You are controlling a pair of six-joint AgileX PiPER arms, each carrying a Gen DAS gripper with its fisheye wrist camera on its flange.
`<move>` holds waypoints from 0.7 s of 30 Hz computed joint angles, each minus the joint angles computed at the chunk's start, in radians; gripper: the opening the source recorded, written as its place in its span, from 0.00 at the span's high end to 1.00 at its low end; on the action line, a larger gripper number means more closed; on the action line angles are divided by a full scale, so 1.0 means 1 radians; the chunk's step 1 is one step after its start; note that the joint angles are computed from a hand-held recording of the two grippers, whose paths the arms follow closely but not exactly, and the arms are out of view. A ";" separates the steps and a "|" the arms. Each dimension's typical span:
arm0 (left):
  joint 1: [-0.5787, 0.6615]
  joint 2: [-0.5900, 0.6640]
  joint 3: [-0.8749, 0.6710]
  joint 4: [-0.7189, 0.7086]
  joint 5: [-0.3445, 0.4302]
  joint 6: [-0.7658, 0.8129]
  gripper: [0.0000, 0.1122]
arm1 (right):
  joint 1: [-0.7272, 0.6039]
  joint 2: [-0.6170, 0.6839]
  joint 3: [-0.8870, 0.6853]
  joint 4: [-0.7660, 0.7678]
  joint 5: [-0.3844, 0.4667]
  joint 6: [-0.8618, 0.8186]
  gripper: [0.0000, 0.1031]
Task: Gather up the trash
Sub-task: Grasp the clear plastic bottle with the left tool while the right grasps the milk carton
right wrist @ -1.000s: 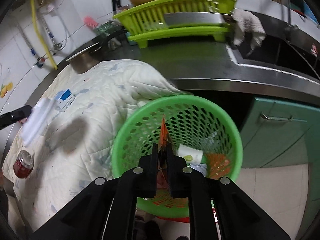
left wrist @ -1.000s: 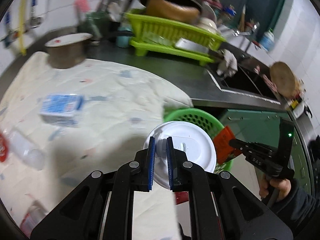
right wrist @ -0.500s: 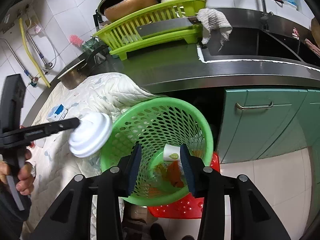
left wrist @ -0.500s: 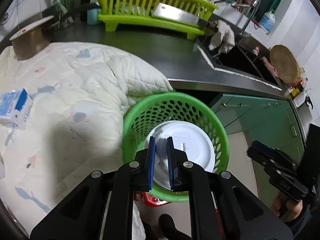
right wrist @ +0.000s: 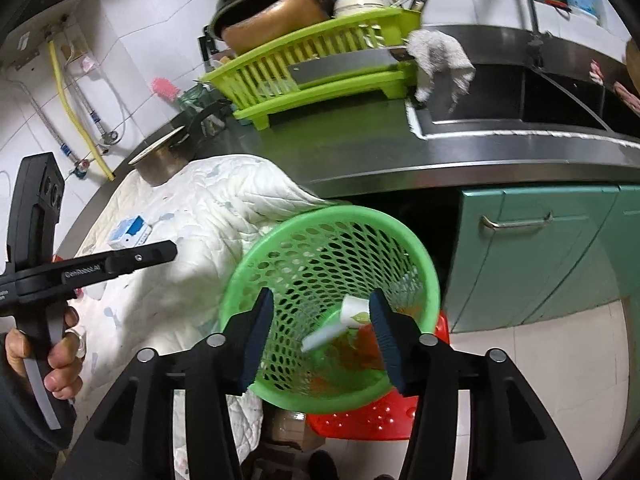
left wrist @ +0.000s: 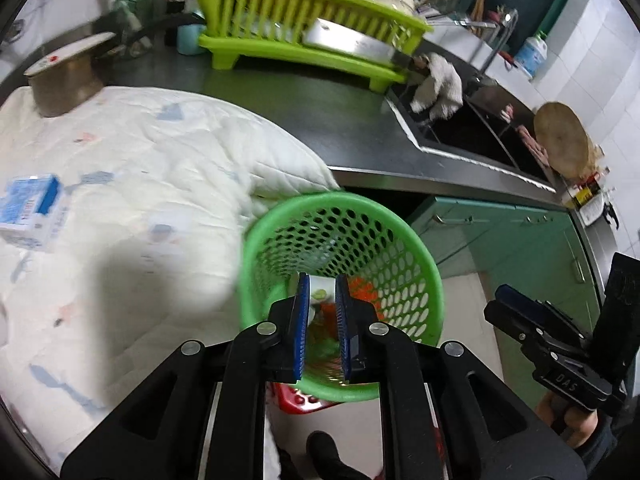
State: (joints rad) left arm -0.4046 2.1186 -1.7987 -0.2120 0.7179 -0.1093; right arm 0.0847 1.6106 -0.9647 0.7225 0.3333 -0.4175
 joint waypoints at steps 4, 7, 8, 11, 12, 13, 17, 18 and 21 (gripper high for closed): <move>0.035 -0.099 0.109 0.053 -0.035 -0.042 0.81 | 0.043 0.024 -0.055 -0.024 0.012 0.016 0.46; 0.079 -0.178 0.198 0.111 -0.058 -0.093 0.75 | 0.080 0.059 -0.111 -0.035 0.031 0.024 0.45; 0.098 -0.200 0.222 0.128 -0.060 -0.110 0.73 | 0.096 0.074 -0.133 -0.039 0.037 0.026 0.44; 0.159 -0.261 0.286 0.165 -0.069 -0.147 0.68 | 0.141 0.121 -0.206 -0.063 0.061 0.044 0.41; 0.177 -0.278 0.301 0.178 -0.069 -0.158 0.64 | 0.157 0.140 -0.235 -0.066 0.070 0.045 0.41; 0.196 -0.294 0.319 0.189 -0.070 -0.169 0.61 | 0.168 0.155 -0.257 -0.066 0.079 0.044 0.40; 0.278 -0.341 0.363 0.250 -0.058 -0.230 0.51 | 0.228 0.235 -0.390 -0.096 0.122 0.056 0.35; 0.303 -0.343 0.363 0.266 -0.045 -0.254 0.45 | 0.244 0.257 -0.428 -0.111 0.132 0.065 0.33; 0.366 -0.331 0.345 0.320 -0.009 -0.336 0.35 | 0.280 0.320 -0.536 -0.132 0.167 0.074 0.31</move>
